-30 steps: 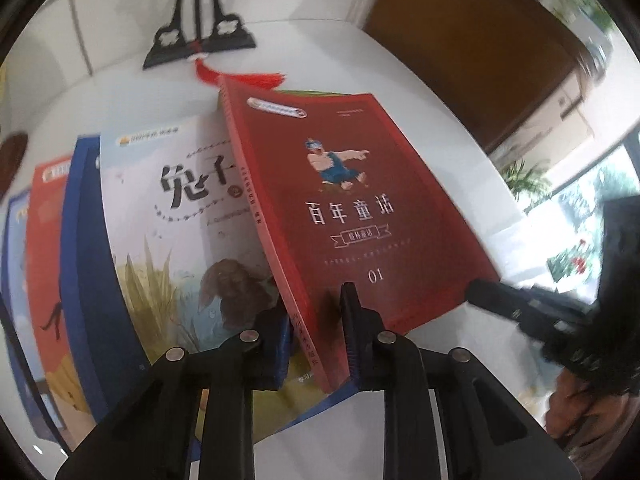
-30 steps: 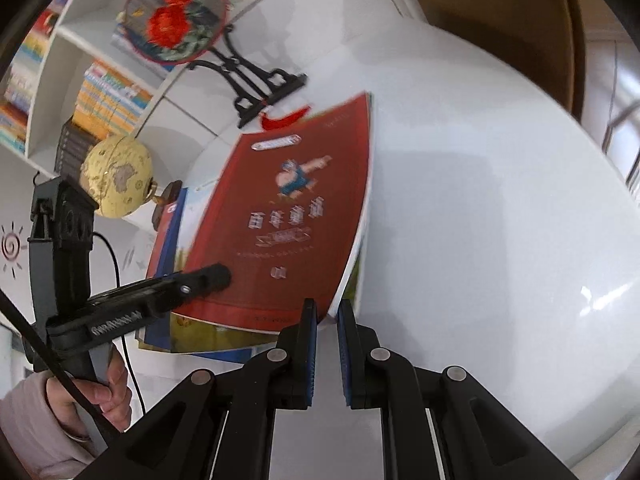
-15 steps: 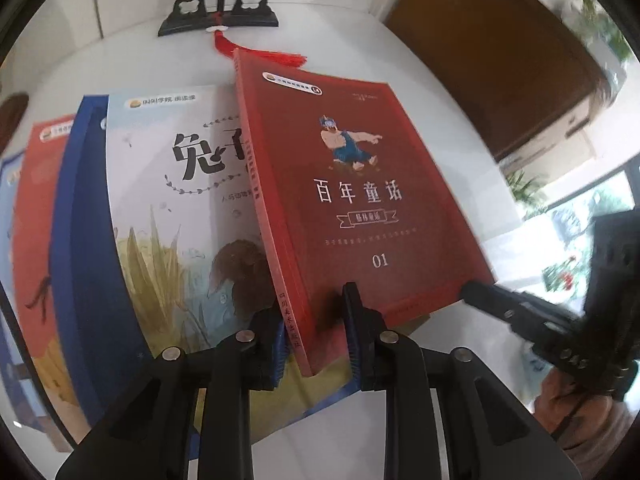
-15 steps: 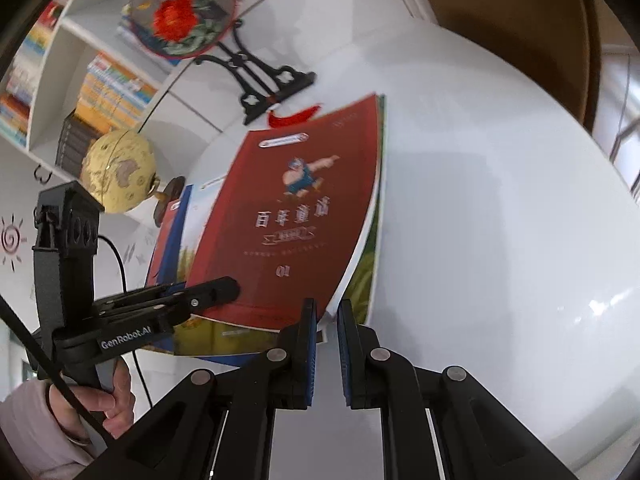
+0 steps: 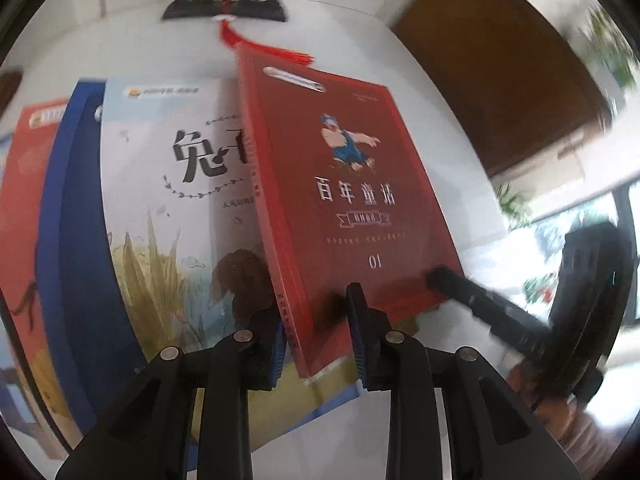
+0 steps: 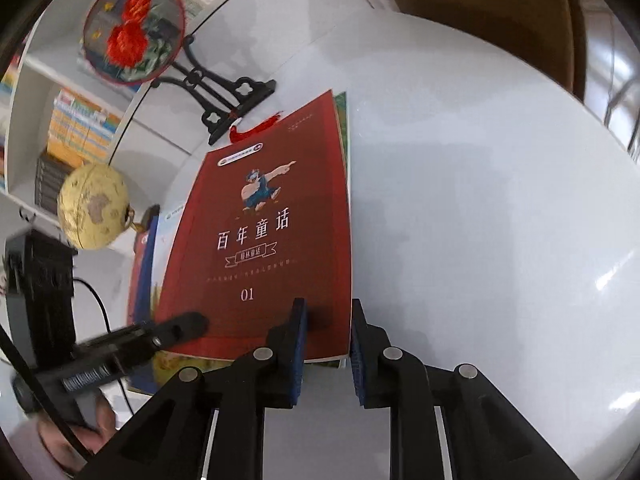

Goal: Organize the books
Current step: 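Lift the red book up out of the fanned row with both tools, then carry the red book beside the globe, lay it flat, open both tools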

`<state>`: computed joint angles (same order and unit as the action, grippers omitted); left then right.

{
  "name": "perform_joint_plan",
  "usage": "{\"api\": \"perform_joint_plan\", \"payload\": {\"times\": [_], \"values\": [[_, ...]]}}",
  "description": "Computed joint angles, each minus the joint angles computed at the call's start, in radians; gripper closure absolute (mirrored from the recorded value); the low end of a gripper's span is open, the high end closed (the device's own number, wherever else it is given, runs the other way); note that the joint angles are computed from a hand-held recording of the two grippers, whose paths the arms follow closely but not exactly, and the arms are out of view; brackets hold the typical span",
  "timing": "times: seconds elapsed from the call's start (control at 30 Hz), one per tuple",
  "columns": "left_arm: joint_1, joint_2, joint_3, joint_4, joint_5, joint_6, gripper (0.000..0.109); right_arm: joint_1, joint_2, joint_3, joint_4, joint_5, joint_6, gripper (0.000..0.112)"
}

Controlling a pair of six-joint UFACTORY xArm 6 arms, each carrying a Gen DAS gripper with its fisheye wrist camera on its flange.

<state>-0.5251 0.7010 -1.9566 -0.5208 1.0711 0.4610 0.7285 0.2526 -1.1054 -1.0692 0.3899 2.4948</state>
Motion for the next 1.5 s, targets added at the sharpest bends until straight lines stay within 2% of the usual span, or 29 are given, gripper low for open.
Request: {"api": "perform_joint_plan", "payload": {"times": [0.03,0.1,0.17,0.2,0.27,0.33,0.4,0.63,0.77,0.83,0.9,0.93,1.0,1.07,1.23,1.3,1.33,1.37,1.43,1.5], "values": [[-0.012,-0.018,0.032,0.025,-0.044,0.018,0.086,0.004,-0.002,-0.003,0.023,0.015,-0.040,0.097],[-0.072,-0.093,0.168,0.180,-0.223,0.082,0.086,0.021,-0.001,-0.033,0.093,0.072,-0.190,0.099],[-0.117,-0.173,0.311,0.273,-0.388,0.143,0.087,0.041,0.003,-0.077,0.126,0.135,-0.319,0.100],[-0.129,-0.198,0.352,0.293,-0.434,0.147,0.087,0.049,0.000,-0.097,0.110,0.161,-0.351,0.101],[-0.131,-0.223,0.386,0.283,-0.466,0.143,0.087,0.069,0.008,-0.151,0.128,0.237,-0.459,0.101],[-0.123,-0.236,0.396,0.252,-0.471,0.126,0.087,0.089,0.020,-0.204,0.164,0.322,-0.571,0.101],[-0.112,-0.252,0.407,0.208,-0.470,0.141,0.087,0.093,0.013,-0.207,0.158,0.336,-0.586,0.101],[-0.094,-0.308,0.454,0.186,-0.487,0.133,0.087,0.116,0.011,-0.239,0.127,0.365,-0.606,0.101],[-0.067,-0.391,0.535,0.132,-0.467,0.134,0.087,0.139,0.026,-0.289,0.123,0.381,-0.628,0.101],[-0.043,-0.435,0.580,0.072,-0.426,0.155,0.086,0.152,0.017,-0.278,0.125,0.351,-0.599,0.101],[-0.012,-0.449,0.604,0.011,-0.331,0.193,0.084,0.164,0.005,-0.251,0.136,0.319,-0.582,0.101],[-0.002,-0.443,0.601,-0.008,-0.295,0.210,0.078,0.166,-0.001,-0.231,0.138,0.293,-0.563,0.101],[0.015,-0.398,0.571,-0.022,-0.202,0.219,0.077,0.178,-0.011,-0.190,0.144,0.258,-0.521,0.101],[0.024,-0.328,0.503,-0.023,-0.125,0.164,0.077,0.179,-0.013,-0.160,0.158,0.228,-0.502,0.101],[0.036,-0.211,0.362,-0.116,-0.029,0.079,0.077,0.163,-0.025,-0.096,0.168,0.167,-0.487,0.101],[0.024,-0.209,0.363,-0.115,-0.050,0.108,0.078,0.148,-0.039,-0.062,0.165,0.143,-0.470,0.101],[0.007,-0.226,0.390,-0.085,-0.100,0.124,0.088,0.140,-0.044,-0.046,0.158,0.124,-0.455,0.101],[-0.021,-0.251,0.429,-0.024,-0.169,0.142,0.088,0.134,-0.049,-0.033,0.150,0.112,-0.443,0.101],[-0.046,-0.282,0.475,0.027,-0.227,0.152,0.088,0.120,-0.049,-0.016,0.155,0.081,-0.444,0.100],[-0.051,-0.294,0.488,0.042,-0.241,0.150,0.088,0.110,-0.043,-0.010,0.166,0.053,-0.453,0.100]]}}
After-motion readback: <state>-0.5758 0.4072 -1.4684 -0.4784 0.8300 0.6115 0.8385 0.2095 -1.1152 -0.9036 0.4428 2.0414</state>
